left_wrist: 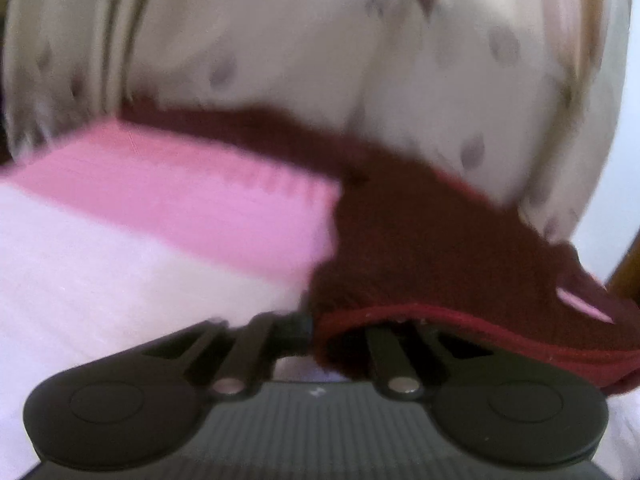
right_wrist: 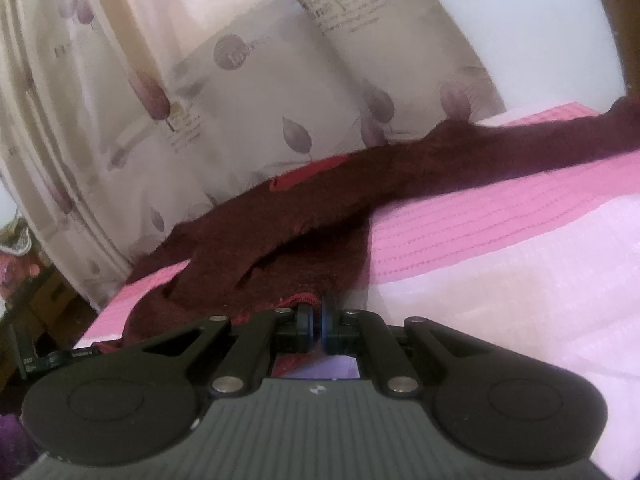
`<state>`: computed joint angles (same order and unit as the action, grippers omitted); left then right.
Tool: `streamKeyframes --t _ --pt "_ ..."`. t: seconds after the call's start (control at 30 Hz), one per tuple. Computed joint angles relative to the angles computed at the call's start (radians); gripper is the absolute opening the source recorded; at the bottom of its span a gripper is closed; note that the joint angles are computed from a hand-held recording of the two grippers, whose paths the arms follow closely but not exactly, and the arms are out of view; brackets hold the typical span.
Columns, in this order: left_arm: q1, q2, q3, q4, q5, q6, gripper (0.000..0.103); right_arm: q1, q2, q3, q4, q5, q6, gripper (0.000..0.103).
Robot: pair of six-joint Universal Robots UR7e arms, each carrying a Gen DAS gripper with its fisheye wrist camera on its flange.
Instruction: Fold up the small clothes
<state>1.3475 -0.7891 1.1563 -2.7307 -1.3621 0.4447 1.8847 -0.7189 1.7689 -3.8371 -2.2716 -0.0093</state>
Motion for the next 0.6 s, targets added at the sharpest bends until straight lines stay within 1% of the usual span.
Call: streamKeyframes --t 0.07,0.13,0.23,0.27,0.3,0.33,0.43,0.47,0.5,0.53,0.6 --pt "-0.027 -0.042 0.027 -0.024 0.014 0.018 0.005 0.019 -0.012 0.000 -0.015 0.012 -0.003 0.007" --pt "-0.055 -0.087 0.054 -0.014 0.034 0.060 0.005 0.045 -0.027 -0.004 -0.020 0.013 -0.022 0.007" --pt "-0.095 -0.126 0.104 -0.006 0.120 0.163 0.005 0.076 -0.058 0.003 -0.011 -0.001 -0.034 0.007" --pt "-0.100 -0.132 0.123 0.003 0.156 0.188 0.005 0.082 -0.069 0.009 0.001 -0.011 -0.030 0.007" --pt "-0.099 -0.137 0.142 0.021 0.188 0.187 0.005 0.086 -0.078 0.019 0.019 -0.025 -0.023 0.007" --pt "-0.094 -0.142 0.161 0.035 0.212 0.171 0.005 0.087 -0.089 0.036 0.043 -0.039 0.001 0.007" --pt "-0.063 -0.144 0.237 0.004 0.250 0.156 0.005 0.072 -0.107 0.120 0.114 -0.060 0.140 0.007" --pt "-0.051 -0.142 0.253 0.001 0.251 0.124 0.005 0.061 -0.105 0.152 0.118 -0.057 0.178 0.007" --pt "-0.039 -0.144 0.271 -0.015 0.236 0.093 0.005 0.048 -0.102 0.180 0.124 -0.054 0.238 0.007" --pt "-0.033 -0.152 0.293 -0.054 0.222 0.085 0.005 0.037 -0.096 0.199 0.129 -0.050 0.287 0.007" --pt "-0.039 -0.177 0.325 -0.105 0.209 0.089 0.005 0.033 -0.085 0.223 0.105 -0.037 0.339 0.007"
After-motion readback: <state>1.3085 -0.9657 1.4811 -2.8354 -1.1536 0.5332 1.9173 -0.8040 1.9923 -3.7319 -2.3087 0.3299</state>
